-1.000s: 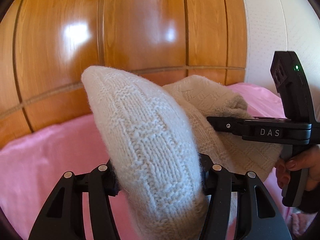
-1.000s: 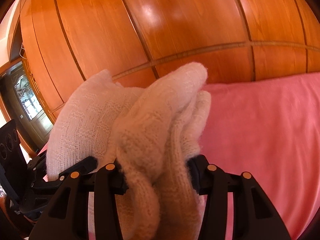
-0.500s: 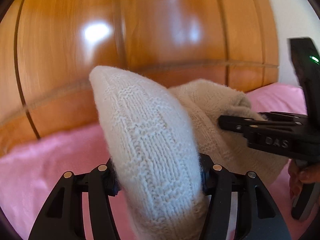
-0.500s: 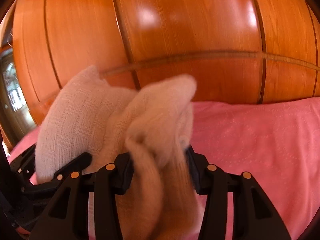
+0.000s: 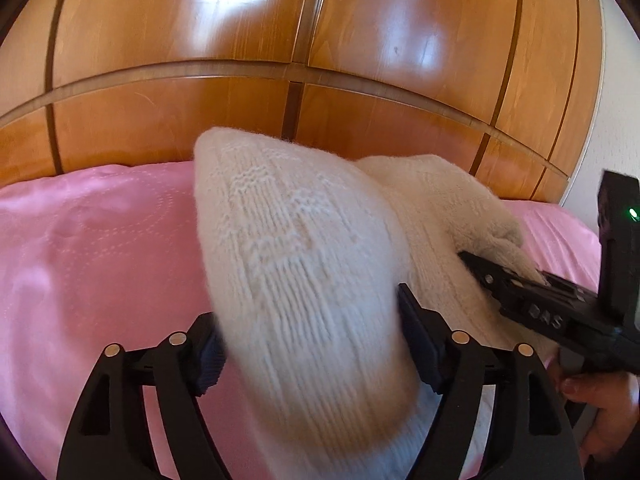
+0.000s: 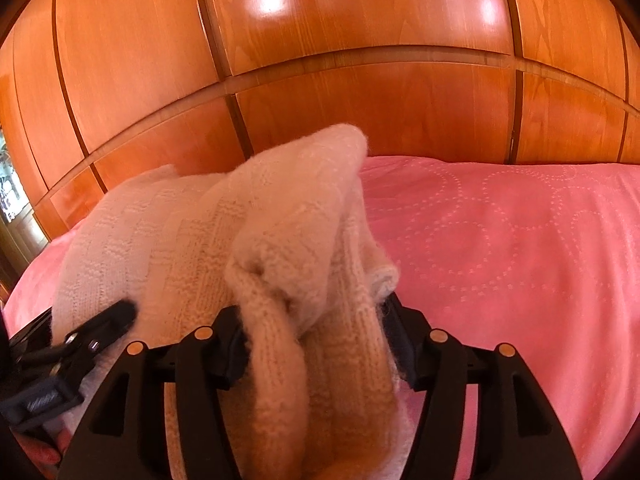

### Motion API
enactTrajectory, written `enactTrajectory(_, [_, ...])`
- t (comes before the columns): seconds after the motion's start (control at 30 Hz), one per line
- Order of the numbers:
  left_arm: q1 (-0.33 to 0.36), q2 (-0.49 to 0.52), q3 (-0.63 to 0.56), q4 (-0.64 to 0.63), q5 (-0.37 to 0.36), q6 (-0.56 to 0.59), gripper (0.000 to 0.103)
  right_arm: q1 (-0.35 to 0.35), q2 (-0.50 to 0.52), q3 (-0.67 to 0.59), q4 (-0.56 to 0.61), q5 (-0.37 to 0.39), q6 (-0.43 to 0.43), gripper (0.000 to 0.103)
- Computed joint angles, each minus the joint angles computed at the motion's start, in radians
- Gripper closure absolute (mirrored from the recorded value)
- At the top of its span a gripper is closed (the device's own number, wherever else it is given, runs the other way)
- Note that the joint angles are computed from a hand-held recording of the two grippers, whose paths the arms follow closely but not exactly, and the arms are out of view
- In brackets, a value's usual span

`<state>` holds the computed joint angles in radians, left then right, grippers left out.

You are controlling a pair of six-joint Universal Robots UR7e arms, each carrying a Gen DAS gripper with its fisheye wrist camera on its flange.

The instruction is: Fold small clothes

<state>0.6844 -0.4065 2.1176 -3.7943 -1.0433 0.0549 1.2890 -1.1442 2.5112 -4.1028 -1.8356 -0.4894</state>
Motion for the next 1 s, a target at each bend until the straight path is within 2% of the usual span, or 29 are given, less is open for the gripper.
enactTrajectory(0.13, [-0.046,0.007,0.055,-0.051,0.055,-0.031,0.028,0.020,0.023,-0.006,-0.033,-0.033,-0.013,0.044])
enactTrajectory(0.27, [-0.055,-0.005,0.098,-0.054,0.039,-0.066,0.028,0.019,0.025,0.000,-0.039,-0.025,-0.005,0.041])
enactTrajectory(0.37, [-0.042,-0.014,0.092,-0.014,0.025,-0.086,0.028,0.002,-0.003,0.033,-0.023,0.022,0.036,0.038])
enactTrajectory(0.43, [-0.030,-0.020,0.093,0.000,0.008,-0.099,0.031,-0.033,-0.047,0.085,0.004,0.090,0.073,0.036])
enactTrajectory(0.47, [-0.018,-0.027,0.086,0.021,-0.008,-0.107,0.034,-0.040,-0.067,0.101,0.027,0.096,0.083,0.036])
enactTrajectory(0.5, [-0.010,-0.031,0.079,0.040,-0.021,-0.114,0.037,-0.047,-0.080,0.113,0.049,0.100,0.096,0.038])
enactTrajectory(0.57, [0.003,-0.042,0.075,0.065,-0.044,-0.122,0.043,-0.079,-0.118,0.136,0.107,0.155,0.132,0.049])
enactTrajectory(0.6, [0.004,-0.048,0.077,0.072,-0.049,-0.121,0.050,-0.090,-0.139,0.142,0.142,0.184,0.153,0.058])
enactTrajectory(0.63, [0.003,-0.062,0.080,0.085,-0.051,-0.112,0.054,-0.105,-0.170,0.151,0.184,0.231,0.175,0.072])
enactTrajectory(0.67, [0.003,-0.079,0.088,0.088,-0.052,-0.094,0.058,-0.114,-0.207,0.168,0.230,0.297,0.189,0.076])
enactTrajectory(0.7, [0.007,-0.092,0.095,0.087,-0.055,-0.086,0.058,-0.112,-0.220,0.179,0.235,0.321,0.177,0.076])
enactTrajectory(0.77, [0.039,-0.117,0.103,0.104,-0.085,-0.093,0.058,-0.081,-0.204,0.195,0.204,0.290,0.170,0.076])
enactTrajectory(0.83, [0.063,-0.114,0.109,0.097,-0.117,-0.092,0.054,-0.079,-0.164,0.199,0.160,0.238,0.200,0.074])
enactTrajectory(0.87, [0.066,-0.105,0.112,0.082,-0.119,-0.089,0.044,-0.087,-0.119,0.199,0.101,0.200,0.202,0.069])
enactTrajectory(0.9, [0.060,-0.102,0.110,0.085,-0.101,-0.096,0.026,-0.107,-0.094,0.204,0.058,0.204,0.210,0.061])
enactTrajectory(0.93, [0.043,-0.097,0.109,0.096,-0.041,-0.126,0.016,-0.129,-0.102,0.213,0.056,0.239,0.220,0.061])
enactTrajectory(0.97, [0.035,-0.094,0.110,0.094,-0.011,-0.142,0.010,-0.125,-0.108,0.216,0.054,0.233,0.222,0.060])
enactTrajectory(1.0, [0.031,-0.092,0.119,0.070,-0.011,-0.143,0.010,-0.095,-0.101,0.214,0.037,0.184,0.223,0.051])
